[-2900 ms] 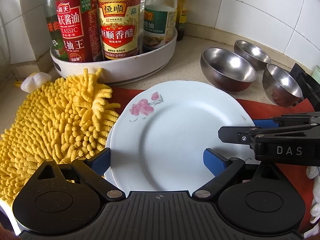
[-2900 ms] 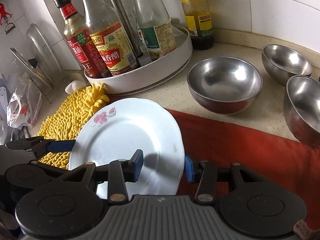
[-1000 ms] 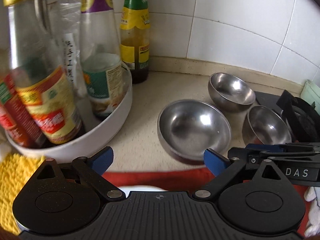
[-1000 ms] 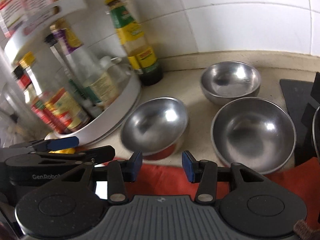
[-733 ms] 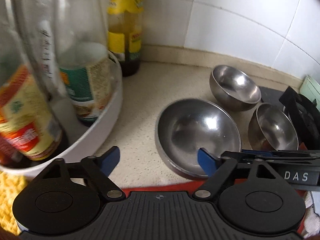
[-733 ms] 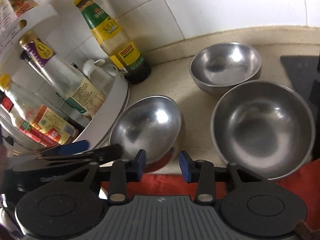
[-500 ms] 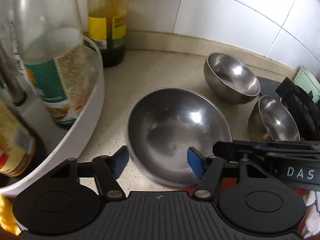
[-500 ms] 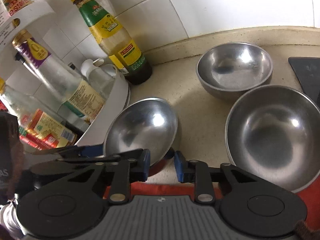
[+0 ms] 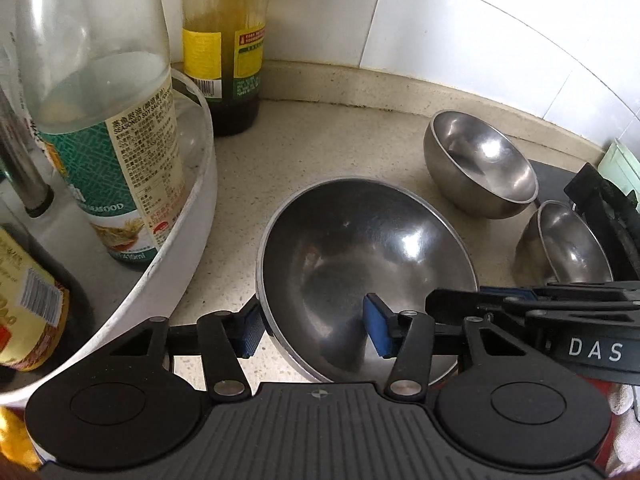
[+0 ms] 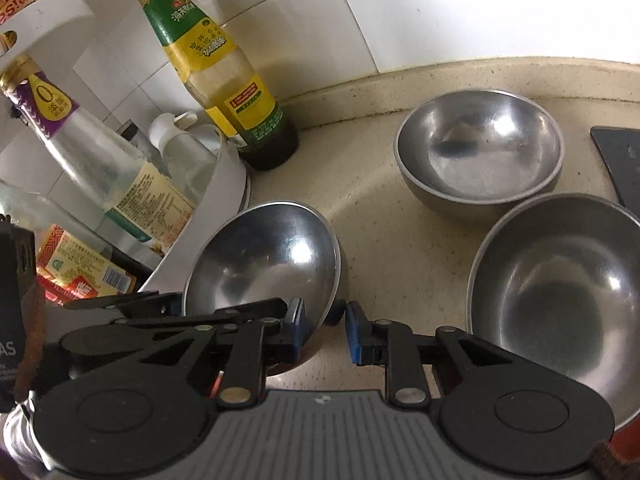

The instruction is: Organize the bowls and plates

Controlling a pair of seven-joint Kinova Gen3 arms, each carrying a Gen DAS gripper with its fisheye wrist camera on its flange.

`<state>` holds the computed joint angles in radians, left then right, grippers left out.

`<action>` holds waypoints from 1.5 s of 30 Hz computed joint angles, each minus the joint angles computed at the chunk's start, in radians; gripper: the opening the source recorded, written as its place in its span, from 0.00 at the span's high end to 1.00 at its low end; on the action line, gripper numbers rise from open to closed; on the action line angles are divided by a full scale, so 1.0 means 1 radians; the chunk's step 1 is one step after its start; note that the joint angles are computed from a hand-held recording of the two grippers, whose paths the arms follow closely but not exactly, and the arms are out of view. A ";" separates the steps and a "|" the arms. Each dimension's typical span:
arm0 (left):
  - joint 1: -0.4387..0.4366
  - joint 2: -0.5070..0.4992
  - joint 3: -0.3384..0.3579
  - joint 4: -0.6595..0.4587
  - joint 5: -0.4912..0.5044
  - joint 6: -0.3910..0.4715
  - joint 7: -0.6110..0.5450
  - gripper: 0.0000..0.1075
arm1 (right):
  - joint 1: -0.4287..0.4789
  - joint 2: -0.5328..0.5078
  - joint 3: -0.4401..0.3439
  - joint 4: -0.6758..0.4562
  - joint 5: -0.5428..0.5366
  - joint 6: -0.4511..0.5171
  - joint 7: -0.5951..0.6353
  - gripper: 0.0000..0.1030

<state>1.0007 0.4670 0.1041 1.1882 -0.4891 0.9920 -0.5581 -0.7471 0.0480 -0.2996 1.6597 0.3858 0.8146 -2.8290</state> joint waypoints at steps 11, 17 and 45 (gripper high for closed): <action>0.092 -0.055 0.007 0.006 -0.125 0.012 0.067 0.41 | -0.006 -0.079 -0.056 -0.006 0.011 0.064 -0.027 0.80; 0.152 -0.055 0.032 -0.027 -0.171 0.034 0.070 0.37 | -0.001 -0.156 -0.133 -0.010 0.050 0.161 -0.075 0.80; 0.295 0.087 0.038 -0.171 0.055 0.146 -0.021 0.32 | 0.177 -0.421 -0.248 0.138 -0.393 0.345 0.070 0.79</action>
